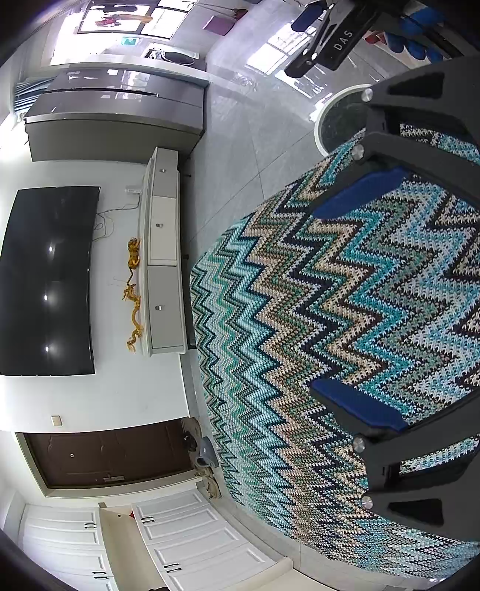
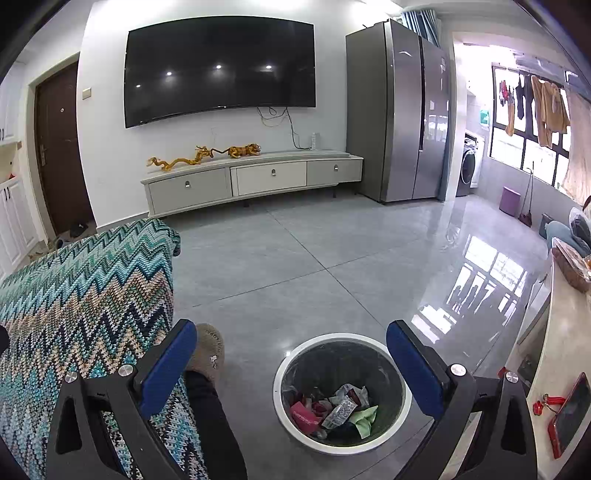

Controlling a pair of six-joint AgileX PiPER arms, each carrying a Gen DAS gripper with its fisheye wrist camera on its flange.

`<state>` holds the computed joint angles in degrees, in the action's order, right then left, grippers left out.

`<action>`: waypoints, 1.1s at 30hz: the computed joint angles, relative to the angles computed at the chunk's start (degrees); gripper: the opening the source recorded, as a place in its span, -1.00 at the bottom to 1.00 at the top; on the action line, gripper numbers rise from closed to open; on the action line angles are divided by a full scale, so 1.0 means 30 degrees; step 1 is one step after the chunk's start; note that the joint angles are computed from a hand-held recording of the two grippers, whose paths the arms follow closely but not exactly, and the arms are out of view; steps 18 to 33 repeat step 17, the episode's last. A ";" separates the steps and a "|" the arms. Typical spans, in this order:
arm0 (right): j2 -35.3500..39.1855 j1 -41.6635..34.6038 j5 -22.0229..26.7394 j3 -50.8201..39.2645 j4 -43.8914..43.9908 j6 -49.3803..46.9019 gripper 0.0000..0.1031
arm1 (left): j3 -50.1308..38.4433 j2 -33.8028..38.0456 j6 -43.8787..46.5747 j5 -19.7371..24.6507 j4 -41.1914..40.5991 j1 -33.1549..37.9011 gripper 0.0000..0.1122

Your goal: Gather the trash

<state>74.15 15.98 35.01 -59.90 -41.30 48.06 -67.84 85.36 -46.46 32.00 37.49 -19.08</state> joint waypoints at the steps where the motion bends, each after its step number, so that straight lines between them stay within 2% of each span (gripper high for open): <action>1: -0.0020 -0.0045 0.0004 0.0010 0.0011 -0.0007 1.00 | -0.0023 0.0040 -0.0015 -0.0016 -0.0001 0.0007 0.57; 17: -0.0591 0.0476 0.0452 0.0132 -0.0514 0.0564 1.00 | 0.0334 -0.0945 -0.0195 0.0358 -0.0060 -0.0299 0.57; 33: -0.0591 0.0476 0.0452 0.0132 -0.0514 0.0564 1.00 | 0.0334 -0.0945 -0.0195 0.0358 -0.0060 -0.0299 0.57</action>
